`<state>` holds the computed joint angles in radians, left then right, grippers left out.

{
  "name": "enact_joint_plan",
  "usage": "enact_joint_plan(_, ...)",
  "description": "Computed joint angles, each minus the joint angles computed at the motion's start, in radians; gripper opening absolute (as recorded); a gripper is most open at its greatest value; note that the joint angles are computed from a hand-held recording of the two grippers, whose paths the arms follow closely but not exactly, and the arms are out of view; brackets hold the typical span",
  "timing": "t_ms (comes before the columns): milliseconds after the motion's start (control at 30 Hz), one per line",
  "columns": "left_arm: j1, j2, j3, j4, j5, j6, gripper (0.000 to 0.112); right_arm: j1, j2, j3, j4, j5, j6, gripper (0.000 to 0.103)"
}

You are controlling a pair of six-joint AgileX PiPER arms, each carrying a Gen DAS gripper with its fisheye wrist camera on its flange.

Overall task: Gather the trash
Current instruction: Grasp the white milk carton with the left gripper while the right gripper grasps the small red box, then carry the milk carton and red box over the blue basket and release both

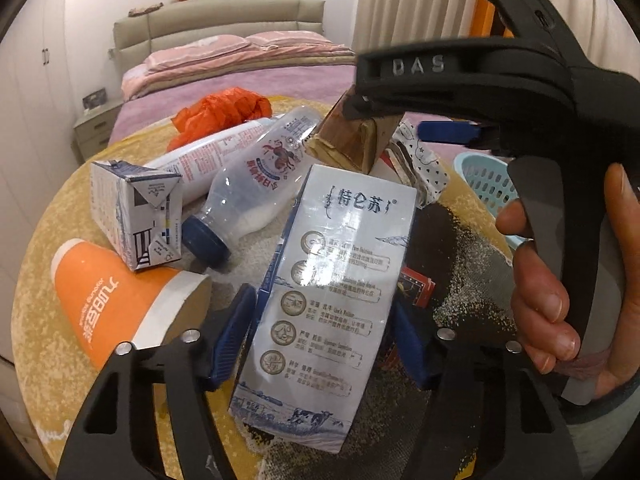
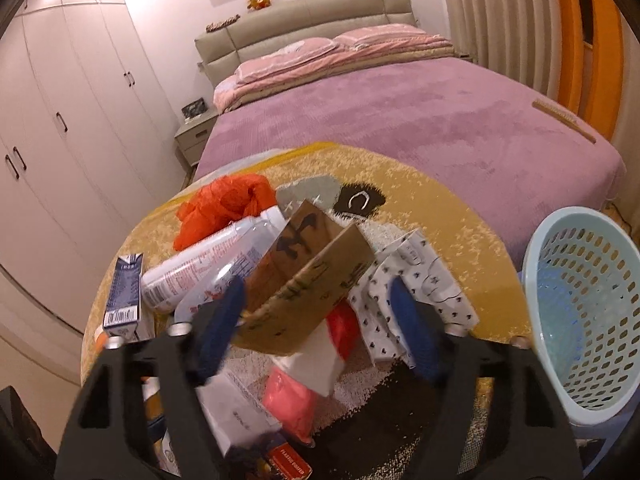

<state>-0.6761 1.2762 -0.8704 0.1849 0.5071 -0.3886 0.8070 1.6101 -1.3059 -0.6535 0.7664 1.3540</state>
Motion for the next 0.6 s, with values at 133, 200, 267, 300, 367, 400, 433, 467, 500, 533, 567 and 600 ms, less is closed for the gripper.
enact_joint_plan(133, -0.024, -0.018, 0.011, 0.078, -0.002, -0.086, 0.06, -0.002, -0.011, 0.014, 0.015, -0.009, -0.018, 0.025)
enact_joint_plan(200, -0.034, -0.036, 0.019, 0.092, -0.008, -0.11, 0.06, -0.008, -0.025, 0.038, 0.022, -0.032, -0.018, 0.016)
enact_joint_plan(267, -0.042, -0.054, 0.023, 0.106, -0.012, -0.132, 0.06, -0.007, -0.048, 0.068, -0.003, -0.054, 0.008, 0.01)
enact_joint_plan(300, -0.05, -0.058, 0.023, 0.126, -0.012, -0.154, 0.06, -0.004, -0.06, 0.082, -0.022, -0.063, 0.025, 0.006)
enact_joint_plan(367, -0.064, -0.07, 0.021, 0.16, -0.007, -0.196, 0.06, 0.011, -0.09, 0.107, -0.074, -0.067, 0.074, 0.005)
enact_joint_plan(400, -0.069, -0.071, 0.018, 0.173, -0.007, -0.212, 0.06, 0.019, -0.102, 0.114, -0.1, -0.063, 0.093, 0.004)
enact_joint_plan(433, -0.075, -0.077, 0.017, 0.189, -0.005, -0.233, 0.06, 0.027, -0.112, 0.116, -0.119, -0.057, 0.104, 0.003)
enact_joint_plan(467, -0.081, -0.085, 0.017, 0.207, -0.006, -0.254, 0.06, 0.032, -0.119, 0.116, -0.13, -0.05, 0.105, 0.003)
enact_joint_plan(500, -0.086, -0.088, 0.017, 0.221, -0.008, -0.27, 0.06, 0.039, -0.124, 0.112, -0.139, -0.039, 0.102, 0.003)
enact_joint_plan(533, -0.093, -0.092, 0.015, 0.238, -0.005, -0.287, 0.06, 0.039, -0.131, 0.113, -0.137, -0.035, 0.094, 0.003)
enact_joint_plan(567, -0.1, -0.095, 0.012, 0.263, 0.002, -0.313, 0.06, 0.036, -0.136, 0.113, -0.127, -0.039, 0.079, 0.003)
enact_joint_plan(600, -0.109, -0.102, 0.018, 0.29, 0.008, -0.342, 0.06, 0.027, -0.149, 0.123, -0.108, -0.064, 0.061, 0.003)
